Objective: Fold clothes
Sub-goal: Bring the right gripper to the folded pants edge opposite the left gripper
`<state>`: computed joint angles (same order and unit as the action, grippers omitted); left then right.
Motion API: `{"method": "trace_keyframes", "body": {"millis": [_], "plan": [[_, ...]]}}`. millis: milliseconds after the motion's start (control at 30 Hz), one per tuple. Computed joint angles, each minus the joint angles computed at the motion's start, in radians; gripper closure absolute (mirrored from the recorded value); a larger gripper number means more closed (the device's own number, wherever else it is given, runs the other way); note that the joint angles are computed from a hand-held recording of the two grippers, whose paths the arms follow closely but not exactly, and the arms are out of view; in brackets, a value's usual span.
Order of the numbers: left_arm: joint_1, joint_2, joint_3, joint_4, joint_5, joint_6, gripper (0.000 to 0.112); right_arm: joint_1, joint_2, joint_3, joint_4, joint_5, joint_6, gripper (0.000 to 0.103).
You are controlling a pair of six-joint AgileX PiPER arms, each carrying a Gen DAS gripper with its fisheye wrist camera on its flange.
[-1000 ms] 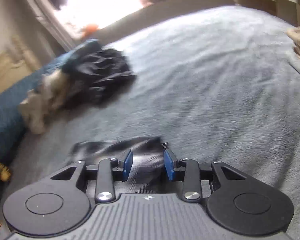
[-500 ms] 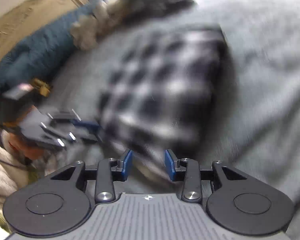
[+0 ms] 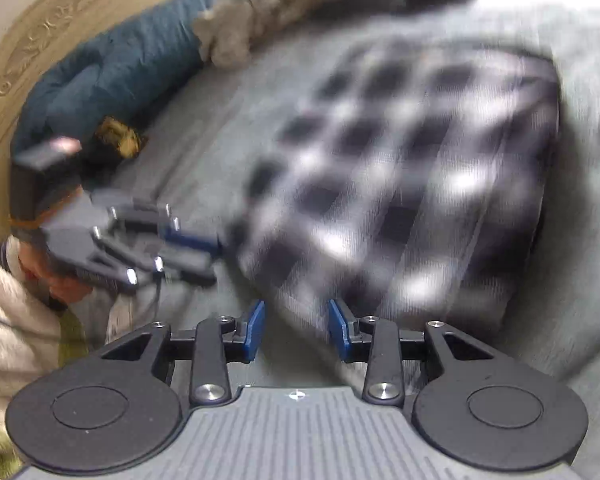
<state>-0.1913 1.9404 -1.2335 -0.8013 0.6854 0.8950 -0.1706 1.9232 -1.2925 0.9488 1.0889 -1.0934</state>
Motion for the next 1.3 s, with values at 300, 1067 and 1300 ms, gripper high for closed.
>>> {"method": "trace_keyframes", "body": {"millis": [300,1067,1300], "plan": [[0.054,-0.058,0.031,-0.031,-0.033,-0.002,0.071,0.087,0.055,0.032,-0.009,-0.042,-0.064,0.065],[-0.067,-0.002,-0.11,0.185,-0.07,-0.097,0.071,-0.048,0.026,-0.037,0.045,0.085,-0.054,0.068],[-0.092,0.08,-0.349,0.263,0.014,-0.212,0.068,0.024,-0.07,0.01,0.022,-0.361,-0.013,0.067]]}}
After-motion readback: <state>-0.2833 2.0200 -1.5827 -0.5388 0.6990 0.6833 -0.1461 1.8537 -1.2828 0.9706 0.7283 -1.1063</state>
